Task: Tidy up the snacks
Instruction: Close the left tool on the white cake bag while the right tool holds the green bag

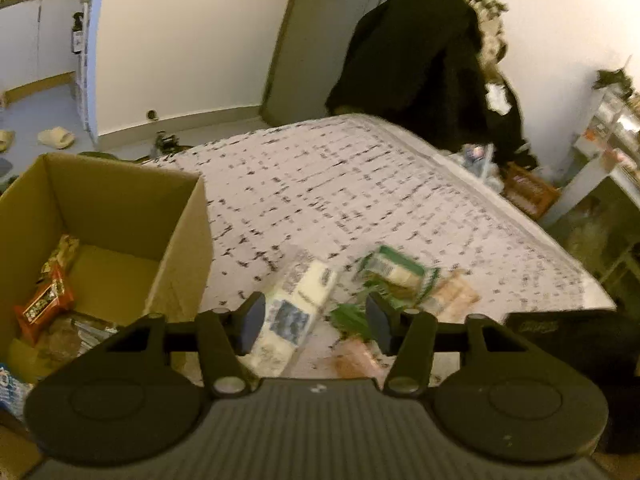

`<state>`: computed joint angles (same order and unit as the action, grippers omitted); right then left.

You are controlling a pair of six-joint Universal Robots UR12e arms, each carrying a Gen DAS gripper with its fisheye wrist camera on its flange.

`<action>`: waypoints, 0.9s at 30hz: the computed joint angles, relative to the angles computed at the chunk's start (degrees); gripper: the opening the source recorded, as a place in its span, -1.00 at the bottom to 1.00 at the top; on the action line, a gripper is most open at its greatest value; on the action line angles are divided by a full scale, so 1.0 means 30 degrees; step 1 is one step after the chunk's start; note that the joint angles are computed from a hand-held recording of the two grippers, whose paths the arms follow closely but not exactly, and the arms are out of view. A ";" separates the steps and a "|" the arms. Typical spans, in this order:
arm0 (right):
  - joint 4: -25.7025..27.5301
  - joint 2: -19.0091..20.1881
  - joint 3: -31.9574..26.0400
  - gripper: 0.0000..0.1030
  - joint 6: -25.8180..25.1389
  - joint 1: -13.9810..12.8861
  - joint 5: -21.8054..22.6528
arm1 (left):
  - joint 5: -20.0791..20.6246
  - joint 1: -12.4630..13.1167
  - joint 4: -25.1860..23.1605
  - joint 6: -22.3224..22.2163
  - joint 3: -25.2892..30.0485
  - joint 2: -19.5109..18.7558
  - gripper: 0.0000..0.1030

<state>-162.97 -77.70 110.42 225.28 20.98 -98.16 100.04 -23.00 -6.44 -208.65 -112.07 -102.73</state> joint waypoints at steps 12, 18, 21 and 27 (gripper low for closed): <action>-0.0231 0.0110 -0.0122 -0.46 -0.0480 -0.0025 0.0599 | 0.1692 -0.0247 -0.1419 0.1065 0.1180 -0.1173 -0.01; -0.0223 0.0175 -0.0230 -0.46 -0.0629 0.0049 0.0912 | 0.1846 -0.0343 -0.3575 0.1945 0.2010 -0.1583 0.18; -0.0342 0.0204 -0.0296 -0.46 -0.0845 0.0114 0.0981 | 0.2241 -0.0426 -0.4554 0.1739 0.2114 -0.1623 0.18; -0.0521 0.0127 -0.0292 -0.46 -0.0790 0.0156 0.0727 | 0.1625 -0.0182 -0.5060 0.0019 0.1684 -0.1178 -0.24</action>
<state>-164.53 -77.32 109.55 222.91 21.45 -95.98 104.91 -23.55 -21.62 -208.59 -107.02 -106.26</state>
